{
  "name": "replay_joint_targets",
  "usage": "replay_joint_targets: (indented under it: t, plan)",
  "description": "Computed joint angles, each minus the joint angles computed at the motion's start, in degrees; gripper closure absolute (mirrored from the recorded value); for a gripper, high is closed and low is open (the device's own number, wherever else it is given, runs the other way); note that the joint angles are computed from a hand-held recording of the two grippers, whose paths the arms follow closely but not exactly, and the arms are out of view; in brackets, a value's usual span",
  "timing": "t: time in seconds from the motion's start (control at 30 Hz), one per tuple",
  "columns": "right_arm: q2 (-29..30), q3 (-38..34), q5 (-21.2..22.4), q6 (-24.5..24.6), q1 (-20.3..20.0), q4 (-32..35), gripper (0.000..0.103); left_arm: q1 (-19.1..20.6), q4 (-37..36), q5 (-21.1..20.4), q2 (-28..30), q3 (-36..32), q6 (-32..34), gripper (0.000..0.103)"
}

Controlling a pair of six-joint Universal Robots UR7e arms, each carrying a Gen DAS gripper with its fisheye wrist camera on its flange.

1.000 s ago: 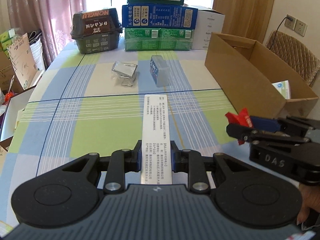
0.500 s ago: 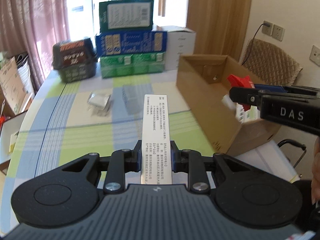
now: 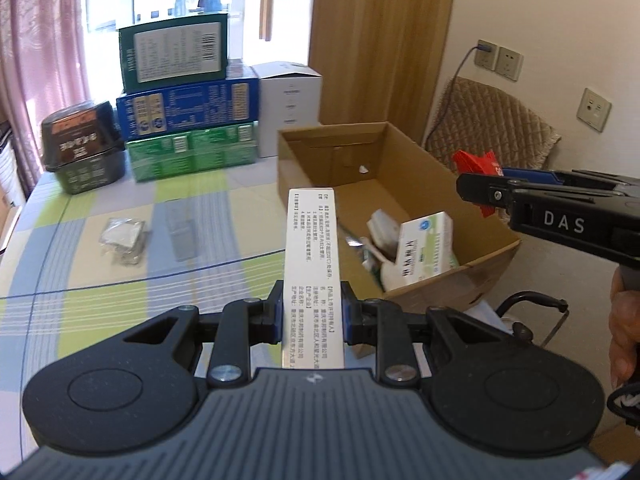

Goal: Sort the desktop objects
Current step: 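Lift the candy packet and medicine box and carry both over the cardboard box, then open both tools to release the candy and medicine box into the box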

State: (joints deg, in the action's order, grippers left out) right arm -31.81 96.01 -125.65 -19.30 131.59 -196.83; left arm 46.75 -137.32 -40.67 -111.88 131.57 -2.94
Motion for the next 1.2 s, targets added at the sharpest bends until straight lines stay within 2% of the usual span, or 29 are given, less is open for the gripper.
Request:
replay_joint_targets:
  t: [0.3,0.7,0.77,0.9,1.2]
  plan:
    - [-3.0,-0.1,0.9,0.8,-4.0,1.7,0.063,0.8,-6.5,-2.5,9.6,-3.0,3.2,0.082]
    - [-2.7,-2.9,3.0,2.7,-8.4,5.5,0.063,6.3,-18.0,-7.5,24.0,-8.9,9.2,0.079]
    - [-2.5,-3.3,3.4,3.1,-8.8,6.1,0.063,6.9,-19.1,-7.3,25.0,-9.5,9.8,0.075]
    - [-1.8,-3.9,3.9,2.9,-9.2,7.3,0.063,7.6,-20.3,-7.4,24.7,-9.5,10.6,0.074]
    - [-0.5,-4.5,5.3,4.0,-9.0,8.7,0.063,8.3,-18.0,-7.0,21.7,-8.2,10.0,0.07]
